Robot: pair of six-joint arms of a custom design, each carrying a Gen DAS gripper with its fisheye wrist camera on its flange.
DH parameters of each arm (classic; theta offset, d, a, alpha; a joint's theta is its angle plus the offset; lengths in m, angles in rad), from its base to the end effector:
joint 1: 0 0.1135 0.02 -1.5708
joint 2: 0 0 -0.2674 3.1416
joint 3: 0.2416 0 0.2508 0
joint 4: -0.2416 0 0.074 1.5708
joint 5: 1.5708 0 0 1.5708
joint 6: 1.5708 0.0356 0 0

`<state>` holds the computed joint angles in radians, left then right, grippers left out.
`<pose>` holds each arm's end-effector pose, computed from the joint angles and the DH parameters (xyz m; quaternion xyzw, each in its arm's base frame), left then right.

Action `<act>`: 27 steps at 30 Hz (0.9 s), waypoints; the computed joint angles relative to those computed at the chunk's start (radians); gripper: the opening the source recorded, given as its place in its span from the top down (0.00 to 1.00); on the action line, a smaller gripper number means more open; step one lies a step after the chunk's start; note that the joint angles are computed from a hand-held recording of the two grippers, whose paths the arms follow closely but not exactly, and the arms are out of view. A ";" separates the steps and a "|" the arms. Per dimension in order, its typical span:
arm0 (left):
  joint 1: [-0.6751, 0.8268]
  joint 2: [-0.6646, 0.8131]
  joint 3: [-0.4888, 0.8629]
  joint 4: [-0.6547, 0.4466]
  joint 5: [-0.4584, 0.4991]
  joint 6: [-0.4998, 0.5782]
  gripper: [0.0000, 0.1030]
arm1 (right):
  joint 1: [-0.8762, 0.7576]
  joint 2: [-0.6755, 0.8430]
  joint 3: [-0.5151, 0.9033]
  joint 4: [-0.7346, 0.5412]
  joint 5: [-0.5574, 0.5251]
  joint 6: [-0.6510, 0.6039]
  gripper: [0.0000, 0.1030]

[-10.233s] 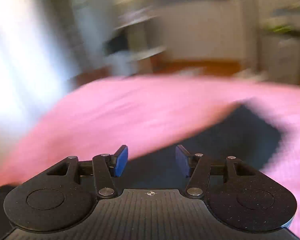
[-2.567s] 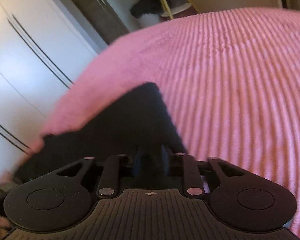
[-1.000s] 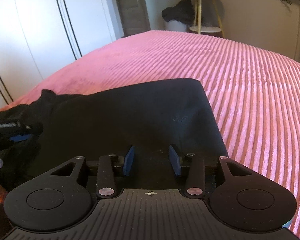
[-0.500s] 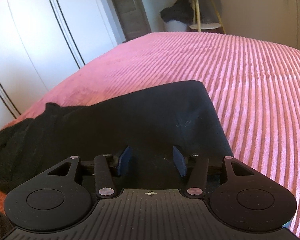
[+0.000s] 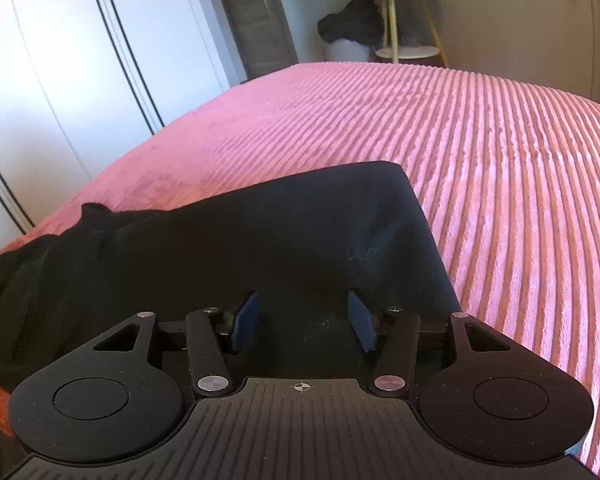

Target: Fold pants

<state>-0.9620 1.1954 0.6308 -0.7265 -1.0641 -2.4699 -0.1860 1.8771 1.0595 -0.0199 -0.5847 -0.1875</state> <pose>0.1313 -0.1340 0.1949 -0.6357 0.5737 -0.1915 0.4797 0.3774 -0.0510 0.1548 -0.1040 0.8938 0.2006 0.3873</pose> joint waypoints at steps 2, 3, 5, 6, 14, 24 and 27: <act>0.031 0.001 0.016 -0.027 0.041 0.042 0.54 | -0.002 0.002 0.002 0.000 -0.002 -0.003 0.45; 0.023 0.009 0.022 -0.040 0.028 0.035 0.58 | -0.003 0.001 0.002 0.000 -0.003 -0.001 0.45; -0.007 0.041 0.075 -0.127 -0.016 0.015 0.66 | -0.007 0.002 0.004 -0.002 -0.010 0.005 0.46; -0.013 0.058 0.115 -0.177 -0.029 0.022 0.71 | -0.010 0.004 0.006 -0.003 -0.014 0.007 0.46; -0.053 0.301 0.661 -0.548 -0.179 0.347 0.78 | -0.024 0.005 0.014 -0.001 -0.038 0.043 0.46; -0.090 0.622 1.136 0.028 -0.154 1.423 0.77 | -0.057 -0.006 0.011 0.022 -0.103 0.103 0.46; -0.082 0.795 1.346 0.050 -0.065 1.579 0.77 | -0.074 -0.006 0.012 0.025 -0.127 0.120 0.46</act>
